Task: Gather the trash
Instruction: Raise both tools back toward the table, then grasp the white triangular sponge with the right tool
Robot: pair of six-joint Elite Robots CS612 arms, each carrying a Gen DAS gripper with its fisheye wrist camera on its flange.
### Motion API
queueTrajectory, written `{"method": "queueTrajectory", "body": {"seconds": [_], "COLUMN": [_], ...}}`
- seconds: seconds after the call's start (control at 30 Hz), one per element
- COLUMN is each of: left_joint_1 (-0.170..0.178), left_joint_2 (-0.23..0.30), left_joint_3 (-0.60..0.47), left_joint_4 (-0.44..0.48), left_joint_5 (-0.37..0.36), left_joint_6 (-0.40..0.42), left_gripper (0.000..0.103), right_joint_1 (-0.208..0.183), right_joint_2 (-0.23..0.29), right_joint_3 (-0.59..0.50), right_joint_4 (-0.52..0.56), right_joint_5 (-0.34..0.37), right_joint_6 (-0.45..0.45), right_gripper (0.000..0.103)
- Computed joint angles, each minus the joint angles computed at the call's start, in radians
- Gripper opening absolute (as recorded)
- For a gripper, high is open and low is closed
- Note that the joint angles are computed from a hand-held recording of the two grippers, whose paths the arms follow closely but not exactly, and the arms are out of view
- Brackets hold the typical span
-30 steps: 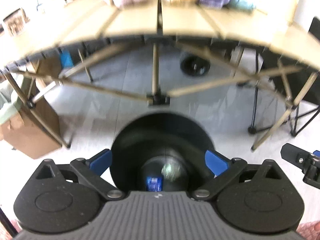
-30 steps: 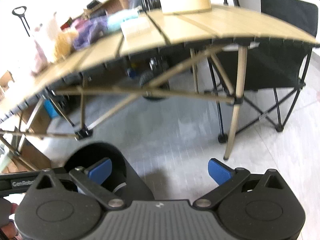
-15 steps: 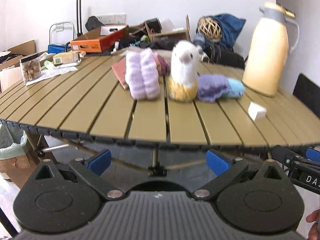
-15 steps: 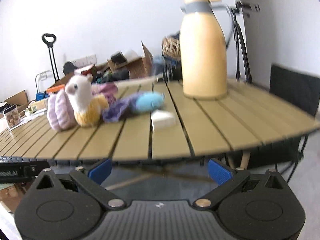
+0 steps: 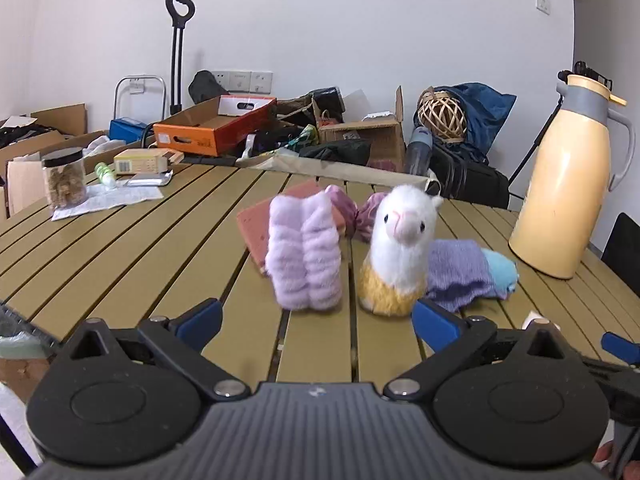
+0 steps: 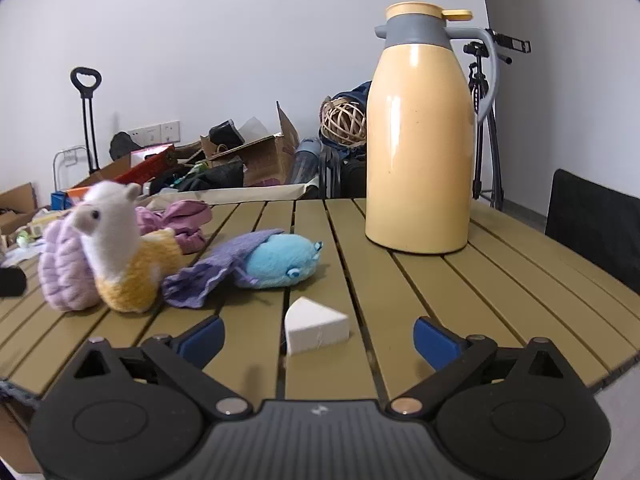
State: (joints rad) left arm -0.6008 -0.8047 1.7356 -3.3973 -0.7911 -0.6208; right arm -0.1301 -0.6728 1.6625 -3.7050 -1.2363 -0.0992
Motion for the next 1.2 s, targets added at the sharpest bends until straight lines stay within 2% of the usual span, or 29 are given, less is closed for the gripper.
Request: {"method": "queueTrajectory", "body": {"seconds": [0.13, 0.33, 0.43, 0.5, 0.6, 0.67, 0.87, 1.07, 1.2], "left_joint_1": [0.016, 0.033, 0.036, 0.037, 0.038, 0.037, 0.037, 0.033, 0.025], "left_joint_2": [0.015, 0.022, 0.02, 0.019, 0.017, 0.017, 0.019, 0.029, 0.05], "left_joint_3": [-0.018, -0.023, -0.022, -0.019, -0.014, -0.01, -0.009, -0.024, -0.053], "left_joint_4": [-0.037, -0.027, -0.012, -0.007, -0.012, -0.021, -0.034, -0.07, -0.121], "left_joint_5": [-0.025, -0.04, -0.043, -0.05, -0.051, -0.048, -0.048, -0.066, -0.078], "left_joint_6": [0.044, 0.012, -0.002, -0.011, -0.007, 0.001, 0.005, 0.035, 0.105], "left_gripper": [0.103, 0.103, 0.103, 0.103, 0.103, 0.103, 0.103, 0.103, 0.103], "right_joint_1": [0.011, 0.018, 0.021, 0.023, 0.027, 0.026, 0.029, 0.02, 0.011], "right_joint_2": [0.026, 0.051, 0.058, 0.059, 0.059, 0.056, 0.053, 0.046, 0.042], "right_joint_3": [-0.047, -0.084, -0.09, -0.091, -0.091, -0.088, -0.074, -0.055, -0.044], "right_joint_4": [0.027, 0.029, 0.02, 0.023, 0.026, 0.03, 0.004, -0.043, -0.067], "right_joint_5": [-0.017, -0.04, -0.056, -0.06, -0.064, -0.054, -0.053, -0.035, -0.029], "right_joint_6": [-0.002, 0.021, 0.026, 0.022, 0.008, 0.001, -0.02, -0.001, 0.014], "right_gripper": [0.089, 0.073, 0.058, 0.053, 0.047, 0.039, 0.03, 0.027, 0.027]}}
